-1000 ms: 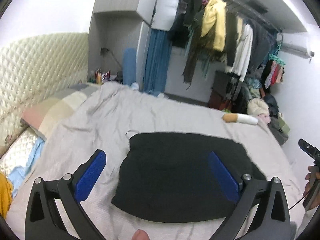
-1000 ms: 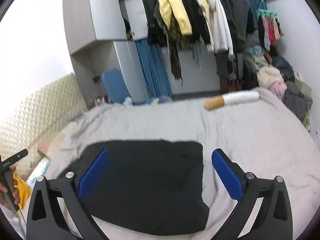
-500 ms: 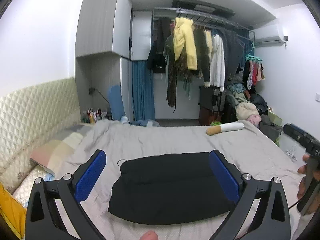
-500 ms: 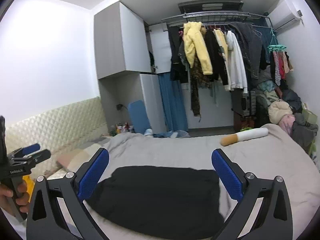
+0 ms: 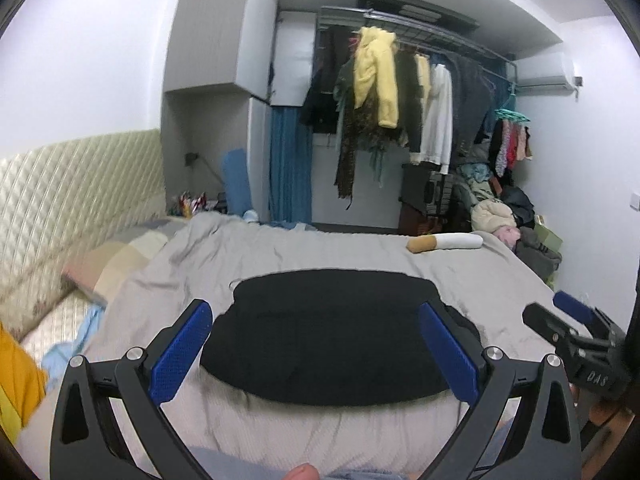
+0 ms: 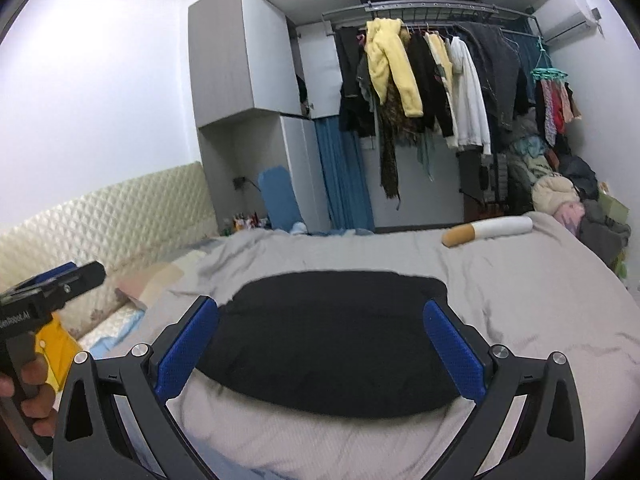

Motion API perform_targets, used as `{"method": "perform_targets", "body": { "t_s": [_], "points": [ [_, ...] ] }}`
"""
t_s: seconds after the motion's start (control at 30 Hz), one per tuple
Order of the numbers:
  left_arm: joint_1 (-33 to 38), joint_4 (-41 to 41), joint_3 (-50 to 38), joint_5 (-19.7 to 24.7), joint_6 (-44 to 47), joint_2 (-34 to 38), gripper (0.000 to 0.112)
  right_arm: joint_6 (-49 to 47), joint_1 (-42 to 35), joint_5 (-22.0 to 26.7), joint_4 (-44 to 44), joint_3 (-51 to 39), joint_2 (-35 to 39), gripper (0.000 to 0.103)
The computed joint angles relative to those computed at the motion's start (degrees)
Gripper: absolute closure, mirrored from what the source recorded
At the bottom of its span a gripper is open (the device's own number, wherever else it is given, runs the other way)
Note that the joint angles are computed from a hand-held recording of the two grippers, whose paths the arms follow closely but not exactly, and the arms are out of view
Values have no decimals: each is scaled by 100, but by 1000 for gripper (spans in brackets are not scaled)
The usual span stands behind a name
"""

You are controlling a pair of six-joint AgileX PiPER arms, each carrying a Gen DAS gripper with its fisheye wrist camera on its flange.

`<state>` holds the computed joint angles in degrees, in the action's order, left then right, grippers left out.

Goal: Fold large clothes

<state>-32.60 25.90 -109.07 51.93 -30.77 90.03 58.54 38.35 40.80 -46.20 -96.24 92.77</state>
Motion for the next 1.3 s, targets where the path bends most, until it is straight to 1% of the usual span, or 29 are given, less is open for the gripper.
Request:
{"method": "perform_targets", "body": {
  "t_s": [0.07, 0.17, 0.27, 0.37, 0.47, 0.7, 0.9, 1.3],
  "points": [
    [57, -10, 422, -192, -128, -178, 10, 243, 105, 46, -224, 240, -72, 0],
    [44, 161, 941, -328, -436, -327, 10, 729, 193, 109, -554, 561, -174, 0],
    [159, 54, 1172, -423, -374, -306, 10, 881, 235, 63, -529, 785, -248, 0],
    [233, -39, 1447, -569, -344, -336, 10, 1032, 355, 178, -738, 909, -239, 0],
    [277, -28, 1476, -586, -298, -279, 10, 1309, 443, 239, -960, 1008, -222, 0],
    [303, 110, 1760, -752, -319, -292, 10, 1236, 364, 217, -775, 1050, -160, 0],
    [318, 210, 1838, -783, -464, -234, 10, 1228, 372, 287, -753, 978, -110, 0],
    [406, 111, 1791, -804, -370, -211, 10, 1271, 435, 354, -802, 991, -95, 0]
  ]
}}
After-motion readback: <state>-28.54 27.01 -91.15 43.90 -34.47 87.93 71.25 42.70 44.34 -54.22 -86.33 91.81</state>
